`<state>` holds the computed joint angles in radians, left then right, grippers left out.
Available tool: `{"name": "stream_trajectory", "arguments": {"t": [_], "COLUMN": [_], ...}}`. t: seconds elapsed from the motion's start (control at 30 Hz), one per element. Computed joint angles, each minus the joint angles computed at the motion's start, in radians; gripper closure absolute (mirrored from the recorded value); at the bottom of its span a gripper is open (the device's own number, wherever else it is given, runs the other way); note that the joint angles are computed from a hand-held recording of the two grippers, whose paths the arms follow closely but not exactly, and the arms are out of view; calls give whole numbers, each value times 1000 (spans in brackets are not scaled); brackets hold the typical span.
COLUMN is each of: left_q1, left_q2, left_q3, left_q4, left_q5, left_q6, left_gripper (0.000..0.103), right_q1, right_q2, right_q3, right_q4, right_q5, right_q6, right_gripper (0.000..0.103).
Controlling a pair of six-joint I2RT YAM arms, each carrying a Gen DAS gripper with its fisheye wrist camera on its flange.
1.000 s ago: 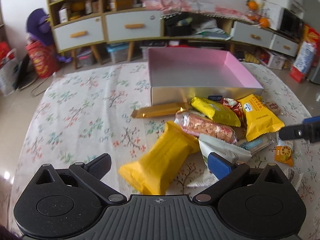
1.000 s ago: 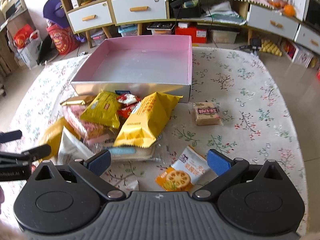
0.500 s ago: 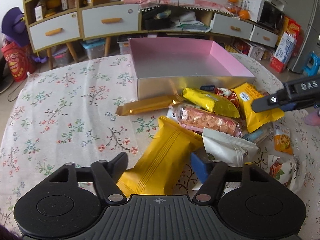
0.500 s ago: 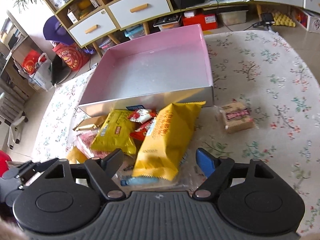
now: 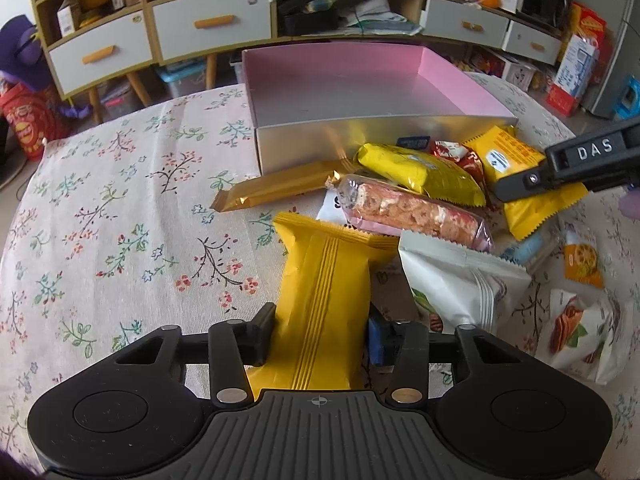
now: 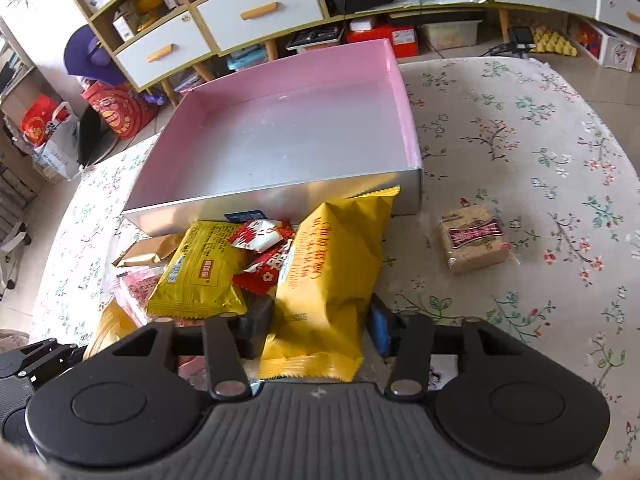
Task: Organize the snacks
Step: 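Grasp the yellow wafer bar with the left tool while the right tool grasps a yellow cookie pack, then carry both yellow packs into the pink box and open both tools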
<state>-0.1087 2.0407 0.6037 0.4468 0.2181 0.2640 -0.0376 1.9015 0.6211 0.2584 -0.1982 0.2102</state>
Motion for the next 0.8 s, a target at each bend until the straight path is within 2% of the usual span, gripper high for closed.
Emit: {"name": "stream_trajectory", "arguments": {"t": [0.17, 0.37, 0.8], "left_q1": [7, 22, 53], "left_q2": [-7, -45, -192], "left_q3": [8, -10, -81], "left_q4": [-25, -54, -11], "left_q5": [0, -12, 23], "left_q6": [-34, -58, -167], "left_gripper": [64, 64, 65], "right_q1": [-13, -65, -141], "right_q2": [-24, -84, -210], "right_q3": [-6, -30, -83], "right_q4": [-17, -35, -41], "right_q5": [7, -36, -149], "right_q6": [16, 21, 71], "right_gripper": [64, 65, 65]}}
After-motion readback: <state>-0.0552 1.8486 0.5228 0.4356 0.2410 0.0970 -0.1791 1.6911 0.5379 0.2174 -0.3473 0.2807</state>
